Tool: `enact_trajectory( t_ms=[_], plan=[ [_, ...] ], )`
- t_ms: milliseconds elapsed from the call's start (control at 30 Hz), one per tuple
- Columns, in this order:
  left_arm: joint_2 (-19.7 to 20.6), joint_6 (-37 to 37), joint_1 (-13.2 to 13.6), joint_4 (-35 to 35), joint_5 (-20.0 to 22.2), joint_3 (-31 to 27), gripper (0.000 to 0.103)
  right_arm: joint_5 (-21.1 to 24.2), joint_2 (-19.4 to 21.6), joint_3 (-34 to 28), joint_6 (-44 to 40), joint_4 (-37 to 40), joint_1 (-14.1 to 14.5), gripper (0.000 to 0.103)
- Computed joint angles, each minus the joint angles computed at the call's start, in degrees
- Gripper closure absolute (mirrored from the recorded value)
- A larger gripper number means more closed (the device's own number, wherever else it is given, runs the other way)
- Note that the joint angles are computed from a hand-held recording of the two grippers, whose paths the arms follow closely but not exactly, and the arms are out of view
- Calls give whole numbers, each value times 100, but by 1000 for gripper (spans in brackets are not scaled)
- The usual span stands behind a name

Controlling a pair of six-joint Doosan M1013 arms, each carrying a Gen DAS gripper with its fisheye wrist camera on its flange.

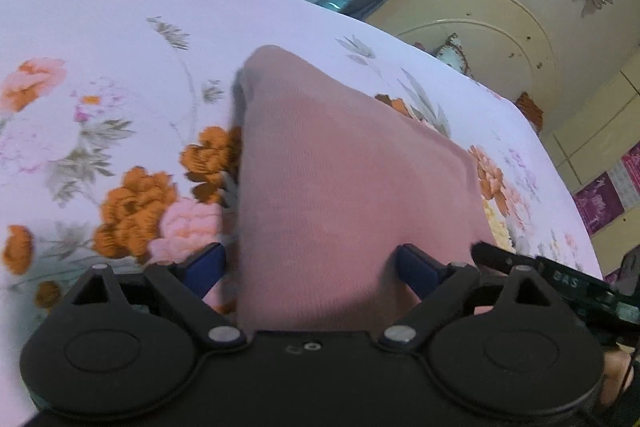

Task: Fold small clothes

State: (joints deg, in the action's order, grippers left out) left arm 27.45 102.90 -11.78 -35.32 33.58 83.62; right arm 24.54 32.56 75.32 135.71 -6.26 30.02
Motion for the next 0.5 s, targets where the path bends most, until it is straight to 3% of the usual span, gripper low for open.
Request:
enact_trajectory(
  t_ms=[33, 67, 167, 233, 300, 500],
  plan=[
    [8, 94, -9, -39, -10, -1, 17, -18, 6, -5, 16, 16, 0, 48],
    [18, 174, -16, -95, 8, -13, 21, -45, 15, -11, -90, 185, -8, 64],
    [8, 195, -41, -115, 45, -33, 38, -48, 36, -36, -498, 758, -40, 79],
    [-31, 202, -49, -103, 15, -22, 53, 36, 40, -92, -723, 991, -56, 84],
    [-83, 205, -45, -131, -29, -2, 61, -75, 15, -88, -733, 1088, -57, 84],
    [-248, 595, 72, -636, 46, 18, 69, -381, -132, -139, -722, 1143, 53, 85]
  ],
)
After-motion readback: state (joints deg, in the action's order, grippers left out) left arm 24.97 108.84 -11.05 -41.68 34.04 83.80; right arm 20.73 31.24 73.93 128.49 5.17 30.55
